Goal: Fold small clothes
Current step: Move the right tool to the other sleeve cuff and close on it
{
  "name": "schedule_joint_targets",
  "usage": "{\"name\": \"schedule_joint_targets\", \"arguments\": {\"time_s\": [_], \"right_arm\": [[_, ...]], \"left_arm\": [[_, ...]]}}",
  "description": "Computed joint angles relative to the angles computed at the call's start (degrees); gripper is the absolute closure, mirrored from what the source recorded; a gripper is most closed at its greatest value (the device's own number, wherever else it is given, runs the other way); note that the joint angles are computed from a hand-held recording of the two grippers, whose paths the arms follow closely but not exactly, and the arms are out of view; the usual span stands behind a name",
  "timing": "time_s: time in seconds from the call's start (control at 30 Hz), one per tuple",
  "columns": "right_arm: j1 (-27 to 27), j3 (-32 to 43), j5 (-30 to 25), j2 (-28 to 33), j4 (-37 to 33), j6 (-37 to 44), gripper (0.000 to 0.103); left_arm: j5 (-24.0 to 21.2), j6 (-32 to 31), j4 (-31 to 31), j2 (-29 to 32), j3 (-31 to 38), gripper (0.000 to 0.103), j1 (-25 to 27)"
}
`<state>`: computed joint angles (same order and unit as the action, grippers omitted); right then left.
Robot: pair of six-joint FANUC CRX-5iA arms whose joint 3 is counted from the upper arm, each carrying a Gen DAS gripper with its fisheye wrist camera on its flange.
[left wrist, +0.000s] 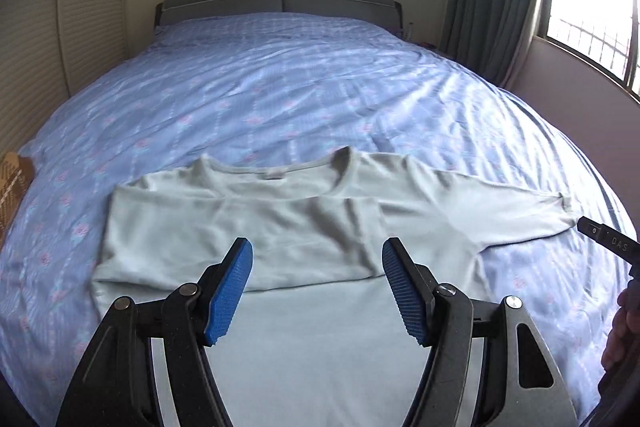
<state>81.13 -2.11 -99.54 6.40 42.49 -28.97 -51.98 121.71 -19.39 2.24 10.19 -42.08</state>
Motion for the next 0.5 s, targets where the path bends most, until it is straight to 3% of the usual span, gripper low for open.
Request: {"name": "schedule_joint_targets", "arguments": {"time_s": [0.17, 0.33, 0.5], "right_arm": [[-0.5, -9.0, 0.4, -8.4, -0.8, -6.3, 0.038], [-1.9, -15.5, 5.0, -14.1, -0.4, -11.4, 0.040], [-4.1, -19.3, 9.9, -16.9, -1.0, -14.1, 0.052]], "left_arm": [[0.7, 0.4, 1.9, 8.8, 9.4, 0.036, -4.0], [-0.9, -0.9, 2.2, 15.6, 17.7, 0.036, -6.5], [-3.2, -1.2, 1.2, 19.3, 22.9, 0.036, -8.1]]}}
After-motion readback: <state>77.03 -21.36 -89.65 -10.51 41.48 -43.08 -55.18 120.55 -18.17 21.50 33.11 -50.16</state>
